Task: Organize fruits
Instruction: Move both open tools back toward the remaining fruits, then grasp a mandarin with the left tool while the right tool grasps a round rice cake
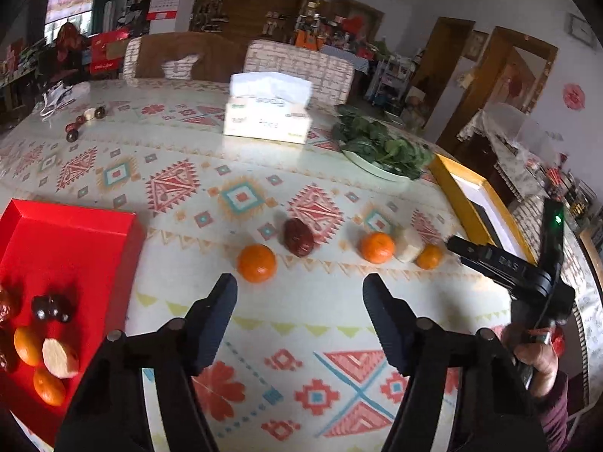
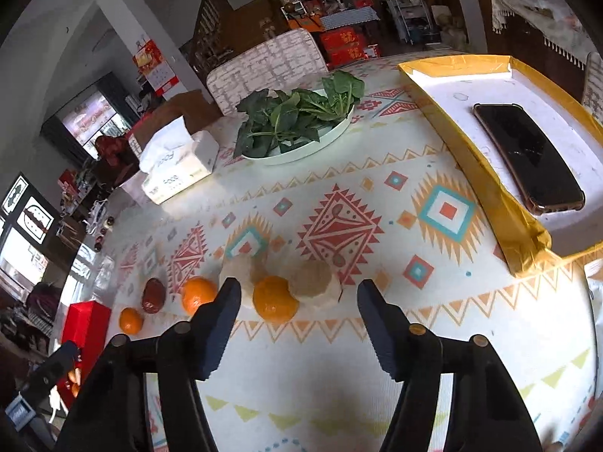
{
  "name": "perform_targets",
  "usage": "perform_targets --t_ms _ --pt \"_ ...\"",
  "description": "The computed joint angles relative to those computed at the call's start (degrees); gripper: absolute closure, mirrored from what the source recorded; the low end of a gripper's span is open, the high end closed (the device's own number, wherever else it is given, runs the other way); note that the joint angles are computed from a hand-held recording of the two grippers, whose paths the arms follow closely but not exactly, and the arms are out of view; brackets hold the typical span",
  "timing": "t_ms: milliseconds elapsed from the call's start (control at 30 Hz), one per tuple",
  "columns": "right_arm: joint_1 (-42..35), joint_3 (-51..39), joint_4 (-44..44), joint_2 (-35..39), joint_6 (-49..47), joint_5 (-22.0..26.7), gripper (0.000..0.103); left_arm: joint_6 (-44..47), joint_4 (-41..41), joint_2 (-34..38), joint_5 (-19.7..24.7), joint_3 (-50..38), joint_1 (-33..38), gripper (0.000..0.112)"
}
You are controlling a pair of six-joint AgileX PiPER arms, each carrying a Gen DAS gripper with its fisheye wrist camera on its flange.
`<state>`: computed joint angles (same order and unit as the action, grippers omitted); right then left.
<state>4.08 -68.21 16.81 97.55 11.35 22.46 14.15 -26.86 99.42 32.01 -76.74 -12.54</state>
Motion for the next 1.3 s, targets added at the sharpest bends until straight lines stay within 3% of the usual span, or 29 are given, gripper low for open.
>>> perform_targets --t_ms 300,533,733,800,867,933,967,1300 --pt "-1.0 3.08 4.3 -0.4 -4.03 -6.25 0.038 -3.29 1.89 7.6 1.15 -6.75 3.21 0.043" --pt "-2.11 4.81 14.1 -1.07 -13.22 -8.62 0.038 -9.18 10.5 14.19 2.21 -13.36 0.02 0.043" --pt "-1.6 5.5 16.81 -1.36 -16.72 -9.66 0.038 -12.23 16.47 17.27 1.82 -15.36 -2.89 0.043" --pt "-1.05 5.34 15.98 -1.37 -16.79 -9.76 0.038 -11.42 16.03 17.43 1.55 -15.14 -3.17 0.043" --pt "-0.11 5.38 15.42 -1.53 -17.13 -10.27 0.038 -10.32 14.85 17.38 1.15 -14.73 -3.15 0.055" --pt "1.18 5.36 12.44 -1.75 -15.25 -10.96 0.038 -12.61 17.71 17.52 1.4 -14.89 -3.74 0.076" --pt "1.75 5.35 11.07 -1.82 -14.35 -11.26 0.038 -12.87 18.34 17.24 0.91 -14.35 -3.88 0.079" --pt "5.49 4.08 -2.81 -1.01 -3.19 -10.96 0.038 -2.78 5.55 14.11 -5.53 -7.03 -2.52 0.079"
